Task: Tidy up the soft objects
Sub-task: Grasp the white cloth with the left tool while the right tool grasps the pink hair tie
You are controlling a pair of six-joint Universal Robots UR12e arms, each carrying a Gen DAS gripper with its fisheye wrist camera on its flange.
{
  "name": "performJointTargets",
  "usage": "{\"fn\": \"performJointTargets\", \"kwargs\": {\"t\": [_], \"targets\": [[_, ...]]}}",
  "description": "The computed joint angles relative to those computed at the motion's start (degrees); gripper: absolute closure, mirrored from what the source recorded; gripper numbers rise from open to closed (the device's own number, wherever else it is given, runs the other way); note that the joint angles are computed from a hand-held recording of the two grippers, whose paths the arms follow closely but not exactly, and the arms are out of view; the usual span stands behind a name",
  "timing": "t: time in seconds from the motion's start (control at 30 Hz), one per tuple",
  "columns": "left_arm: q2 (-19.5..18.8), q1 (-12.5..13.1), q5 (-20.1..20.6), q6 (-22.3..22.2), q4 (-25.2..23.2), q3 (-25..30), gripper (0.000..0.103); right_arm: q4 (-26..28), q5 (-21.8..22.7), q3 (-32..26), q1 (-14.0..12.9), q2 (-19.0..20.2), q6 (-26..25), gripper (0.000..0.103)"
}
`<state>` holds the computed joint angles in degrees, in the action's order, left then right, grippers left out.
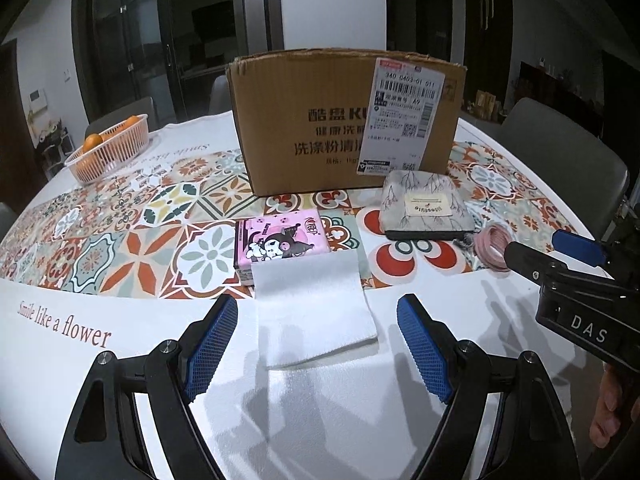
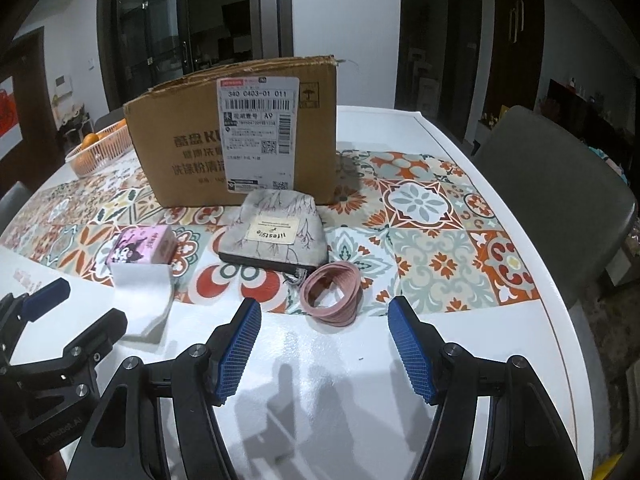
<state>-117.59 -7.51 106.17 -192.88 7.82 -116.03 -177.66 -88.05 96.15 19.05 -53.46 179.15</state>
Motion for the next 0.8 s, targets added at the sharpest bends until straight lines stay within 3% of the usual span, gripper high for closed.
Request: {"fn": "performJointTargets", "kwargs": {"t": [0.63, 0.8], "targets": [[-2.3, 1.8, -3.7, -1.1, -6.6, 3.4, 0.021, 6.5, -0.6, -4.9, -0.1, 3.5, 2.6, 0.036], [-2.3, 2.1, -4.8, -2.0, -9.3, 3.9, 0.029, 7.8, -0.3, -5.5, -0.2, 3.9, 3.1, 0.036]]}}
